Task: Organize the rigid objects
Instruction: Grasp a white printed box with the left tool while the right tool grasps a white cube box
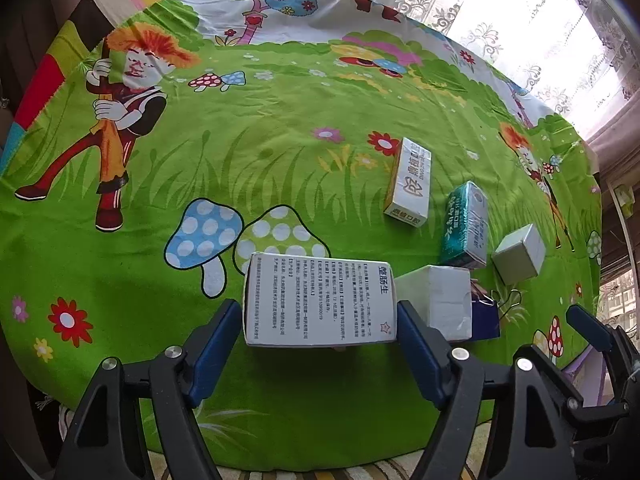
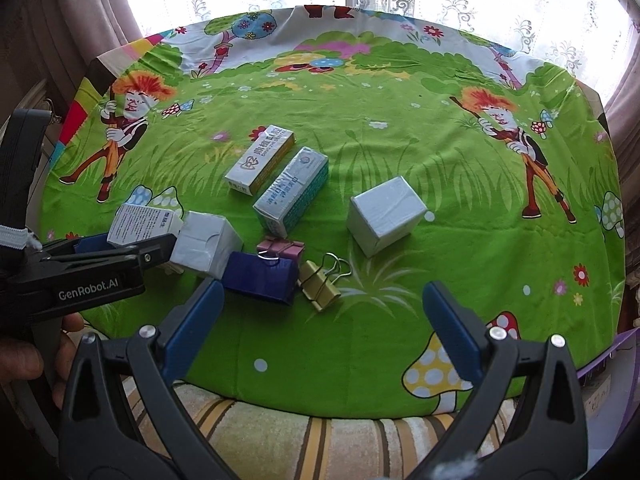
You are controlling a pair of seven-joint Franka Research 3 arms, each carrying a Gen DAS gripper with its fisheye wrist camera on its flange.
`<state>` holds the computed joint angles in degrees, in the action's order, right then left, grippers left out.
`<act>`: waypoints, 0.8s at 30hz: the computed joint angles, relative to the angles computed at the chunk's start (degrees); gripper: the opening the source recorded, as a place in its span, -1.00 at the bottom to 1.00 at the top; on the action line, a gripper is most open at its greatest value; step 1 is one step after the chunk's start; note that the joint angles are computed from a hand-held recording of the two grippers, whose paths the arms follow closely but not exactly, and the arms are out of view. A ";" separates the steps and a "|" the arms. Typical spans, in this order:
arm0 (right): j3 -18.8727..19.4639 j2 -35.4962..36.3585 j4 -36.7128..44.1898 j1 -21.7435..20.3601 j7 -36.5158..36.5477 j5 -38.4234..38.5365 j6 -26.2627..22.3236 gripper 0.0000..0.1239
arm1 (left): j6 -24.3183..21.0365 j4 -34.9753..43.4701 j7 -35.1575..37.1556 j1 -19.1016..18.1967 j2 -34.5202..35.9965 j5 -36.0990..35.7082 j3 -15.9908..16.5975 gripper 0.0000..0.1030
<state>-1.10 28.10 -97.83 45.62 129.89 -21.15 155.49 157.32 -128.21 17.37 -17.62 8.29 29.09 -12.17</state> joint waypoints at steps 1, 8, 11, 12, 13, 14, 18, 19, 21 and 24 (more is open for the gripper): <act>0.31 0.16 0.25 -0.09 -0.35 0.27 -0.01 0.62 | -0.20 -0.10 -0.84 -0.18 -0.18 0.89 0.27 0.45; 1.36 1.93 3.20 0.52 -3.45 1.98 -0.93 0.62 | 2.24 -3.22 -9.42 0.49 -2.55 6.50 1.74 0.43; 1.14 2.96 5.11 1.26 -4.20 2.04 -1.87 0.62 | 2.65 -4.34 -15.89 0.94 -3.88 11.50 2.19 0.43; 1.14 3.38 5.85 1.44 -4.46 2.11 -2.22 0.62 | 2.61 -4.70 -17.93 1.19 -4.35 13.04 2.20 0.43; 1.23 3.85 6.68 1.55 -4.82 2.29 -2.63 0.62 | 2.67 -5.01 -19.84 1.50 -4.75 14.45 2.16 0.43; 1.28 4.33 7.52 1.75 -5.16 2.38 -2.96 0.62 | 2.75 -5.38 -21.70 1.81 -5.20 15.82 2.09 0.43; 1.15 6.58 11.15 2.70 -6.57 2.45 -4.34 0.62 | 2.40 -6.24 -27.61 3.05 -6.64 20.72 1.53 0.43; 1.14 7.16 12.02 2.87 -6.90 2.56 -4.58 0.62 | 2.47 -6.45 -28.73 3.35 -6.89 21.72 1.36 0.43; 1.00 8.48 13.97 3.28 -7.65 2.68 -5.22 0.60 | 2.70 -6.70 -30.00 3.89 -7.18 22.85 1.06 0.43; 0.64 10.68 17.30 3.88 -8.61 2.87 -7.39 0.50 | 3.11 -6.86 -31.25 4.40 -7.32 24.11 0.72 0.43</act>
<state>-0.45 38.78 -80.53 49.49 121.28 -18.28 148.09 160.43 -135.07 -13.89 -13.21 0.97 53.20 -11.46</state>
